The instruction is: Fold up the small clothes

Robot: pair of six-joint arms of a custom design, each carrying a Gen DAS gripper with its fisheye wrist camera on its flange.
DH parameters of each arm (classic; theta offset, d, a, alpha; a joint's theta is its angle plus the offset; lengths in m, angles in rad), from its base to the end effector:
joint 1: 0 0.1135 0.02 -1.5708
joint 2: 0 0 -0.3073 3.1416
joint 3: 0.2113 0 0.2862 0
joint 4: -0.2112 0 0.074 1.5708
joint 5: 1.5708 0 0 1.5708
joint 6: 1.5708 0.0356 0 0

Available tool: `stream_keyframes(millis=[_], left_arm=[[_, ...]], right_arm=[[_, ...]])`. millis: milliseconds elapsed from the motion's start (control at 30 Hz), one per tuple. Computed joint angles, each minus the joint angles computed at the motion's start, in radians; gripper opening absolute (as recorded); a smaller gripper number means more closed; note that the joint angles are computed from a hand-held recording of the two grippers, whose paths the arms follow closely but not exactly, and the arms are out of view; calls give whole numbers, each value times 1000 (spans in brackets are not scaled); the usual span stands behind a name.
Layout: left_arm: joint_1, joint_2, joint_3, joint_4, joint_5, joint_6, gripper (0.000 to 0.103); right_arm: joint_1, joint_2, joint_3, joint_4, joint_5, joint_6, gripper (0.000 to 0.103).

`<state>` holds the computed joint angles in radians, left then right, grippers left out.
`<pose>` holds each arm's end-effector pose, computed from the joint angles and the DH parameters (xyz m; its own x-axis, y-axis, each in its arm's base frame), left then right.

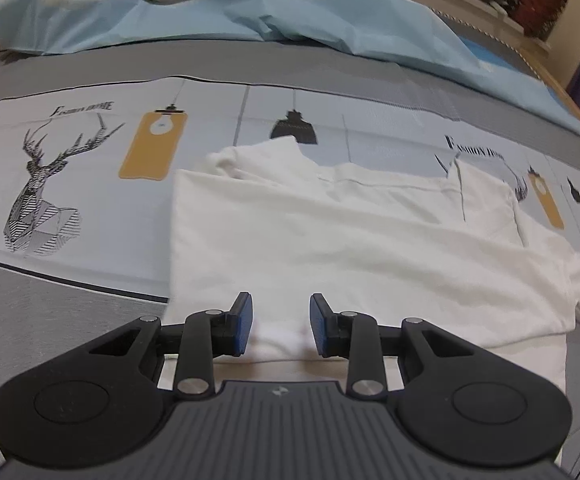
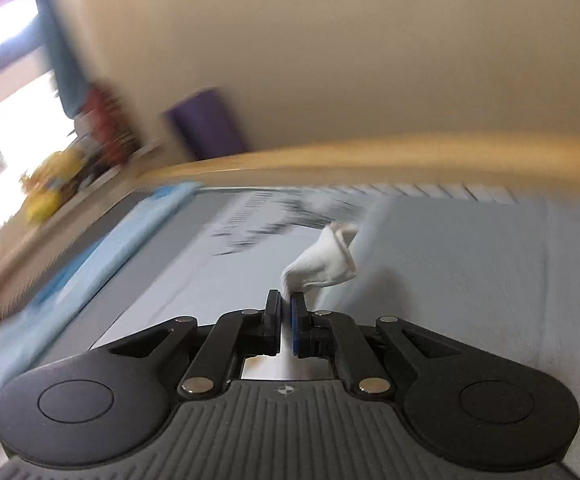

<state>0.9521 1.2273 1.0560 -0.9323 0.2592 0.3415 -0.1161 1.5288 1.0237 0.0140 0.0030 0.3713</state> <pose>0.1532 0.1994 0.3175 -0.7292 -0.4660 -0.5011 -0.5054 0.8604 -0.0647 0.3751 -0.0439 0.2860 -0.3934 0.4112 -0.8223 0.2803 0.9055 0.3186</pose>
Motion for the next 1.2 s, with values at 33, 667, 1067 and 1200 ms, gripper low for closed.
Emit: stream_keyframes(millis=[33,667,1067,1200], left_arm=[[11,5,8,-3,6,-1,35],[254,147,200,-112,166,-11,35],[80,111,29,37,182,-151,33],[1,104,-42,129,181,-212,33]], right_arm=[[66,-42,3,-34,13,-18,4],[875,-123,188,-451,-112,313,20],[604,-164,97,-483,-1,242,23],[525,-156,105,-442,6,141,23]])
